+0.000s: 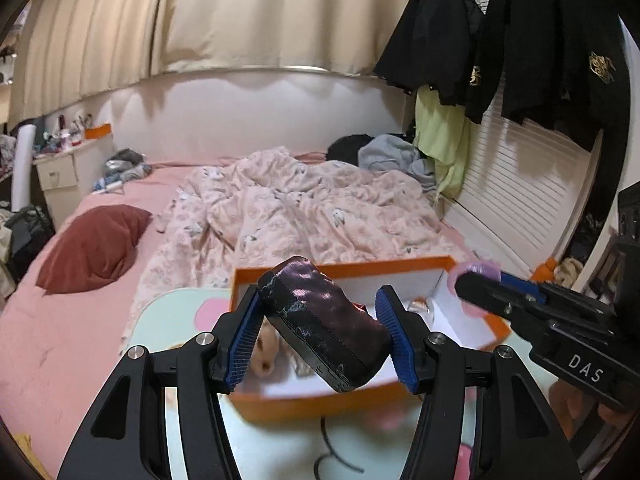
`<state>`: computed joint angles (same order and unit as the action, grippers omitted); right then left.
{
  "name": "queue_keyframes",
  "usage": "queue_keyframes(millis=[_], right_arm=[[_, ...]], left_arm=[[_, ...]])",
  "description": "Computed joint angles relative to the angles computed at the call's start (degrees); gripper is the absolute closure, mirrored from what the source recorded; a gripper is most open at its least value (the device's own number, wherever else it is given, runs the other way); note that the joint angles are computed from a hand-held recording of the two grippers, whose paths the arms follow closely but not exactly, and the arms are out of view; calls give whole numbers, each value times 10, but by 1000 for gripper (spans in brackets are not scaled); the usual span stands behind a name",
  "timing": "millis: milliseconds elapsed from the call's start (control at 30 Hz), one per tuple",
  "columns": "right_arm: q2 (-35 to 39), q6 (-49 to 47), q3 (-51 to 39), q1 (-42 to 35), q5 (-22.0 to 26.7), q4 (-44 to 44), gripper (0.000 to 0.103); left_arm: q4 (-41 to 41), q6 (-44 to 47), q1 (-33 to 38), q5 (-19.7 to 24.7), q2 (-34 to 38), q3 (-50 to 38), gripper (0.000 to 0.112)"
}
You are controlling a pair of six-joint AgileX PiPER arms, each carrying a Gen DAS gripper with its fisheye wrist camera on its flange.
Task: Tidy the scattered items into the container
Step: 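Lower the dark pouch into the box with the left gripper while the right lowers the pink case in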
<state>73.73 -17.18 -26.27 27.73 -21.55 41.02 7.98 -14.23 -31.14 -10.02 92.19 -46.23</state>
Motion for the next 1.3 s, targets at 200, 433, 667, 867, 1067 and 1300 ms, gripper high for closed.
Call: queue_keyframes(millis=[200,433,667,867,1067,1300], right_arm=[[55,41,2,8,-104,-16,83],[75,105,33,-5,-122,-63,83],[93,117,45,-5,-145,-59,83],[108,130,55,-9,-176,-55,83],[116,210,57,-48,-160,-129,83],[120,181,54,-34,-167,-105,83]], left_arm=[[-9,2,9,-93,62,-2,54],[82,-84,33,-185,83,42,54],[16,-27,44,-201,91,60,54],[39,-47,51,-215,93,67,54],[30,-32,46,-217,95,73,54],[54,-51,52,-222,94,77,54]])
